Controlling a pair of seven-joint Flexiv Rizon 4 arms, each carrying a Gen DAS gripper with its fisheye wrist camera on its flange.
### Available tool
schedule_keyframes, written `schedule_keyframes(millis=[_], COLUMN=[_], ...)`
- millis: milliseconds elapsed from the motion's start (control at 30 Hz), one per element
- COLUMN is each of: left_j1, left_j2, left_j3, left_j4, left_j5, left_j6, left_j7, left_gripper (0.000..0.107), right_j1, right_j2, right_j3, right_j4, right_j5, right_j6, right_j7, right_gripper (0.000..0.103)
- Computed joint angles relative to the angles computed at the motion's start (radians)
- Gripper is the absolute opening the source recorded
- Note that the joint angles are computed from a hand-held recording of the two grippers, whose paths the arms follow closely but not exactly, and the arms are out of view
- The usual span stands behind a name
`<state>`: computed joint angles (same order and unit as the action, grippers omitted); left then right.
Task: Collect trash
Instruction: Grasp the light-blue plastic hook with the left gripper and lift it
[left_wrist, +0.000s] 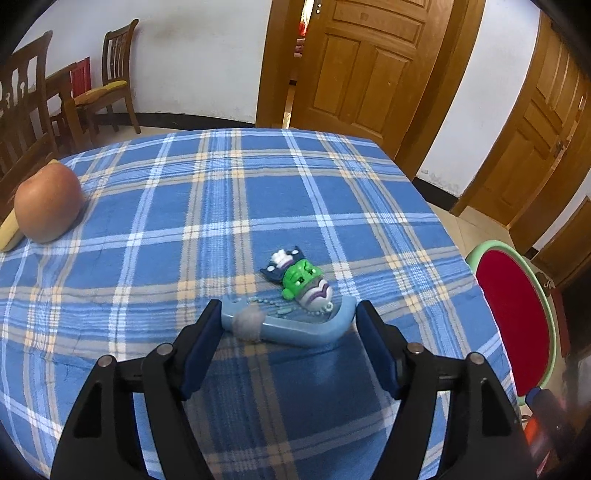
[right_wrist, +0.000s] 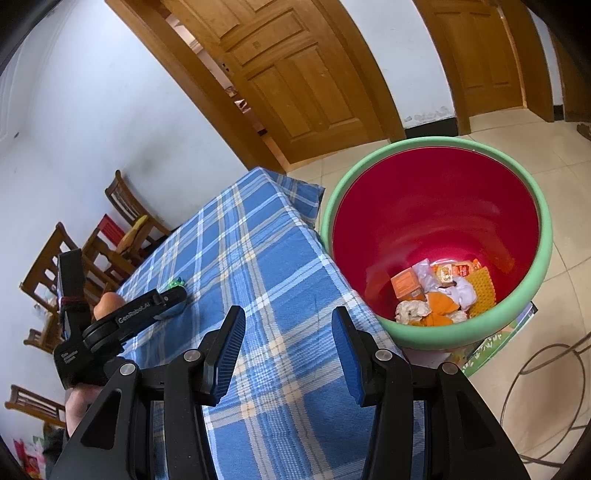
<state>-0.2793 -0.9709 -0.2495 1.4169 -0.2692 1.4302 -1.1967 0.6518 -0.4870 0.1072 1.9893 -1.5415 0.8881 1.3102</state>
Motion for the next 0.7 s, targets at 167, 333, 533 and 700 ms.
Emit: schedule_keyframes(millis=[167,333,533,700], left_j1=[0.04,0.077,0.107,0.087], left_j2=[0.03,0.061,0.085,0.081], left_j3=[-0.036,-0.058,-0.054,0.009], left_j4=[0.061,0.112,0.136,0.111], left_j5=[0.007,0.02,0.025,0.032], left_j6=[0.048,0.092,0.124,0.139], left_j7=[0.028,0.053,0.071,0.048], left_gripper=[0.072,0.072,0.072,0.072], right_j1=[0.002,0.0,0.004,0.026], right_j2=[-0.005,-0.021,-0.052,-0.093], right_j3=[-0.001,-0.01,-0.027,-0.051], right_j4=[-0.013,-0.044,-0.116,-0.194], right_j5=[0.01,0.004,0.009,0.058], right_j6=[0.001,0.033,0.078,0.095], right_j7=[-0.027,-0.055,-0.148,-0.252], right_gripper=[0.05,0.05,0.05,0.05])
